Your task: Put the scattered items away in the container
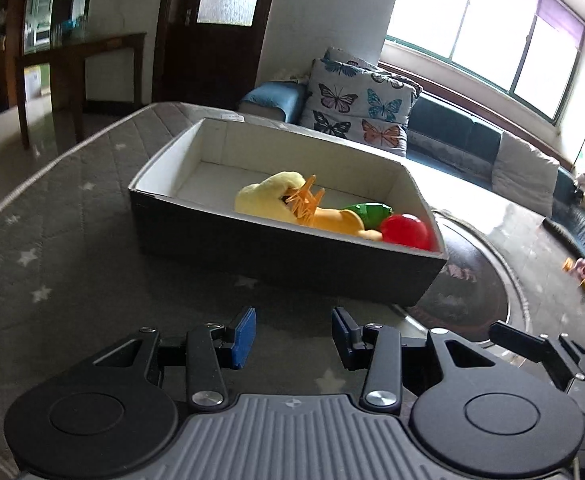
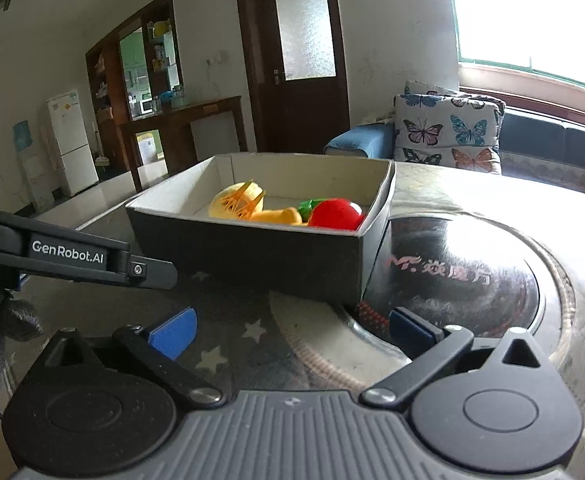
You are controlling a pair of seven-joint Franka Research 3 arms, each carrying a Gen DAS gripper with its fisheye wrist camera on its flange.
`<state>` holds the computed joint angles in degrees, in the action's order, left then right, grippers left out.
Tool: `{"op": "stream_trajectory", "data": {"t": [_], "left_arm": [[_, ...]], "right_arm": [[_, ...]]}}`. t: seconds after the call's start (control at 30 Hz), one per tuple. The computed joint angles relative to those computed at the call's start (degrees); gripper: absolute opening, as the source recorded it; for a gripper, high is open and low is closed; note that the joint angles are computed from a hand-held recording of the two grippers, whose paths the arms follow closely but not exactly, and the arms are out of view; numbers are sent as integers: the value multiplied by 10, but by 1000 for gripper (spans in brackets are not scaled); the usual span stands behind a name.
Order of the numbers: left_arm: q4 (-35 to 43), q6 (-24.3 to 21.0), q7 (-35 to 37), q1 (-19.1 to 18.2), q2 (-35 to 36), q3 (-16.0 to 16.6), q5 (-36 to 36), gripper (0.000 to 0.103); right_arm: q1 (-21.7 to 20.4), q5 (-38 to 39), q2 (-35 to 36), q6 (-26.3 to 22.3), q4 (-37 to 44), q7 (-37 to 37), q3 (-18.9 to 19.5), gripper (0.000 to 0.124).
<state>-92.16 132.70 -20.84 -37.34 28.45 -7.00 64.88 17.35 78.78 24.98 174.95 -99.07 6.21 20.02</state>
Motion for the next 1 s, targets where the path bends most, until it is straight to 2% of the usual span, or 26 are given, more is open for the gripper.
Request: {"op": "stream_trajectory", "data": {"t": [0.2,0.4,0.57,0.7,0.83,1.0], "left_arm": [[-20,0,4,2,-8,-7,-12,44],[-17,-42,28,-6,-5,-15,-34,44],[-26,-47,13,-10,-10,-16,-32,44],[-25,-68,0,-18,-9,-16,-28,44],[-12,-89,19,-18,-1,-21,-43,44],[-11,-91,22,-17,-2,-19,-47,44]], "right_arm": [[11,-45,-9,-8,-21,60,-12,103],[5,-53,-19,-2,-41,73,-2,103],[4,-49,-28,0,-55,71,3,103],[11,-56,-36,6,-65,79,-1,103],[11,-62,-37,5,-67,88,-2,103],[17,-98,-36,1,-68,122,-10,103]]}}
